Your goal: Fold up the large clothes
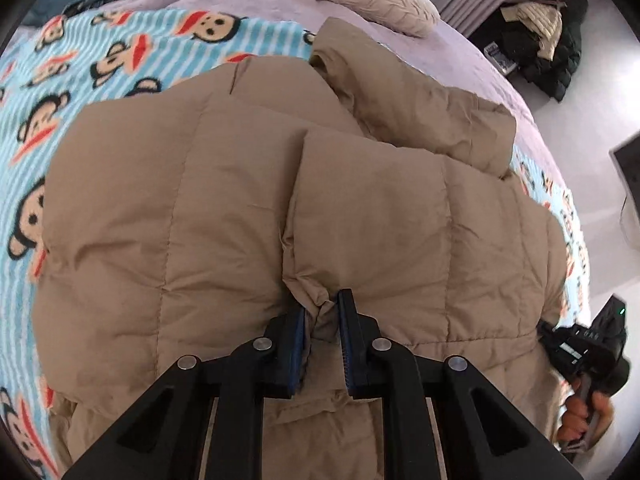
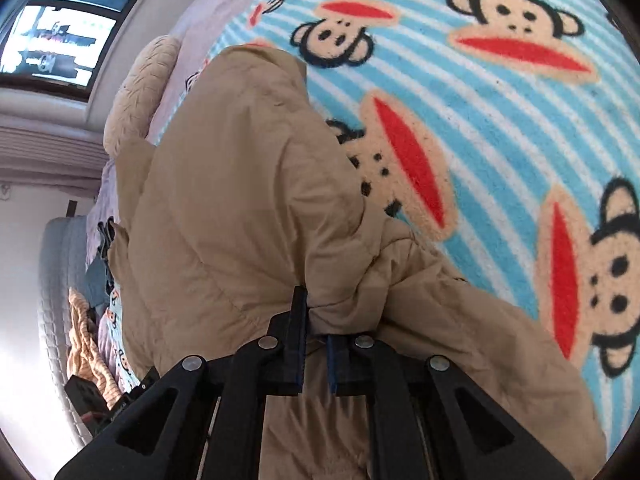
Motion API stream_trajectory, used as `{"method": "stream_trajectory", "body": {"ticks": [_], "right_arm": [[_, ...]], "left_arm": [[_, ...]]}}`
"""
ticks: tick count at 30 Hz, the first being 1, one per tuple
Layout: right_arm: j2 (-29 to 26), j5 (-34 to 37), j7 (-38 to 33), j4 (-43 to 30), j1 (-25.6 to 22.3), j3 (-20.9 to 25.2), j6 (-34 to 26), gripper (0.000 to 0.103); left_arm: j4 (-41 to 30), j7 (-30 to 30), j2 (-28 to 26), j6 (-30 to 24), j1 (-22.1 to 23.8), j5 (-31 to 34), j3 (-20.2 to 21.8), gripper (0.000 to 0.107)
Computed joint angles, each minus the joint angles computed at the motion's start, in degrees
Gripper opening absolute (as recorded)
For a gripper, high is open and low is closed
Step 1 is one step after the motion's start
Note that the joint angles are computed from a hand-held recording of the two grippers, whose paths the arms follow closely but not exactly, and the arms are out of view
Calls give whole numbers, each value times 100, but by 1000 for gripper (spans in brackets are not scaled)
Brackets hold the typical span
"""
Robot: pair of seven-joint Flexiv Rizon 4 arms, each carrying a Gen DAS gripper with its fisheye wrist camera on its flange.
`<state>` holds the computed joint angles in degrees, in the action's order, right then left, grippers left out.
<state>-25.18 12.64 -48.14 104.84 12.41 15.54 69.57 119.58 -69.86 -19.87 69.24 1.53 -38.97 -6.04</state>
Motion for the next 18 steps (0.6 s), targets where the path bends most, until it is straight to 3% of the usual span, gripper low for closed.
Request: {"method": "stream_trajectory", "body": {"ticks": [10, 18], "right_arm": [[414, -104, -348, 82, 8, -68, -614, 14], [868, -482, -253, 394, 213, -292, -823, 21]], "left_arm": [[169, -579, 434, 80, -211, 954, 416, 18], [339, -645, 836, -25, -165, 952, 429, 18]]}}
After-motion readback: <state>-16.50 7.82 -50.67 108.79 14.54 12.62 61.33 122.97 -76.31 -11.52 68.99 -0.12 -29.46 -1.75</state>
